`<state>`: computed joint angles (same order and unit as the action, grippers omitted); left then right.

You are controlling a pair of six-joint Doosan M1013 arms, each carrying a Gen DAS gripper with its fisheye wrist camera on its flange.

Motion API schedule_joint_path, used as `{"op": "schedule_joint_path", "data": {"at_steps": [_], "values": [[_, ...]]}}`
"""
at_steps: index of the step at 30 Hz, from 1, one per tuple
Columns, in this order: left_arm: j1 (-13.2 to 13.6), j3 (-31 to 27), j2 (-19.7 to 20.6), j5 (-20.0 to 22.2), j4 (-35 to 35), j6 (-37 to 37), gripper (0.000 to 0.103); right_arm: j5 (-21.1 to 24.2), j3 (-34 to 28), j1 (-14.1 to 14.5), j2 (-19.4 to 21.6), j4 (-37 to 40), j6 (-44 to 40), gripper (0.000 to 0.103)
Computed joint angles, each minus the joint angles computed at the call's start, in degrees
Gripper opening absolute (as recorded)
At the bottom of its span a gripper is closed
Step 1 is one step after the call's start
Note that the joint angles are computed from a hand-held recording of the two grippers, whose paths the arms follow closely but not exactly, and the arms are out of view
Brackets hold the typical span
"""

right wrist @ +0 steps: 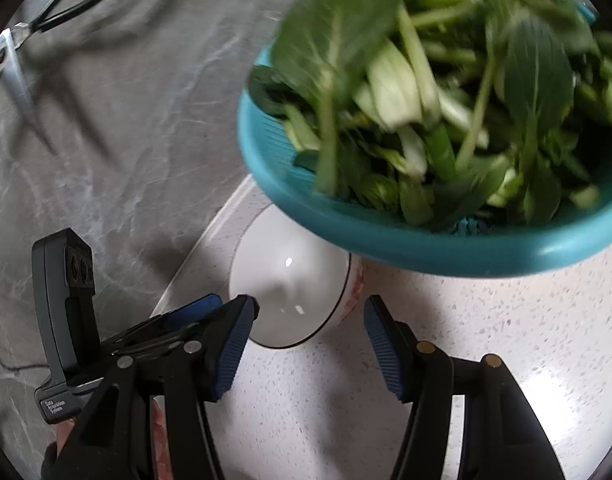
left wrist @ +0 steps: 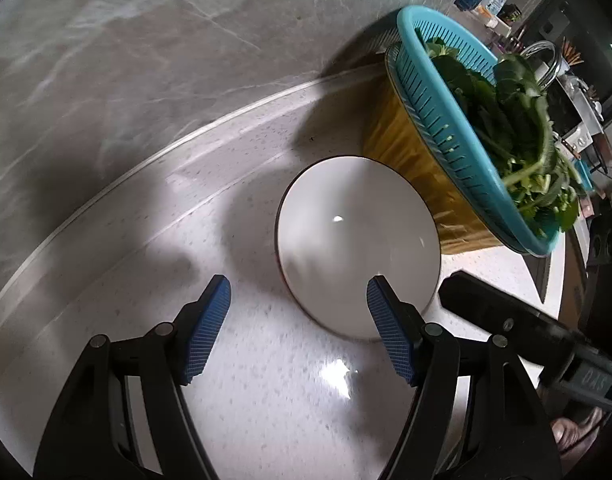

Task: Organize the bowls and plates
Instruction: 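Close both grippers on the rim of the red-patterned white bowl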

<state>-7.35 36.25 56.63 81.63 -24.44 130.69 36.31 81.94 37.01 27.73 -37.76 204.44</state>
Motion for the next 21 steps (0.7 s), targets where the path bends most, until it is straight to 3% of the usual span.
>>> {"op": "schedule_joint_path", "data": {"at_steps": [2, 4, 7, 9, 11, 18, 21], "values": [[-0.3, -1.37, 0.95, -0.25, 0.58, -0.24, 0.066, -0.52, 0.52, -0.26, 0.07, 0.23, 1.86, 0.061], [-0.43, -2.57, 1.79, 0.04, 0.81, -0.57, 0.057, -0.82, 0.74, -0.53, 0.28, -0.04, 3.78, 0.061], [-0.56, -5.12, 3.44, 1.1, 1.71, -1.48, 0.054, -1.46, 2.03, -0.59, -0.09, -1.4, 7.63, 0.061], [-0.51, -7.0, 4.63, 2.41, 1.53, -1.7, 0.039, -1.6, 2.28, -0.54, 0.09, -1.92, 9.12, 0.06], [-0.5, -8.76, 5.7, 3.39, 1.72, -2.36, 0.03, -1.96, 2.32, -0.64, 0.35, -1.63, 9.2, 0.052], [-0.45, -16.91, 10.28, 7.9, 1.17, -4.07, 0.022, 0.25, 0.4, -0.67, 1.91, 0.17, 5.96, 0.036], [-0.75, -16.42, 10.09, 6.06, 2.14, -4.19, 0.02, 1.39, -0.38, -0.71, 2.49, 0.96, 3.95, 0.029]]}}
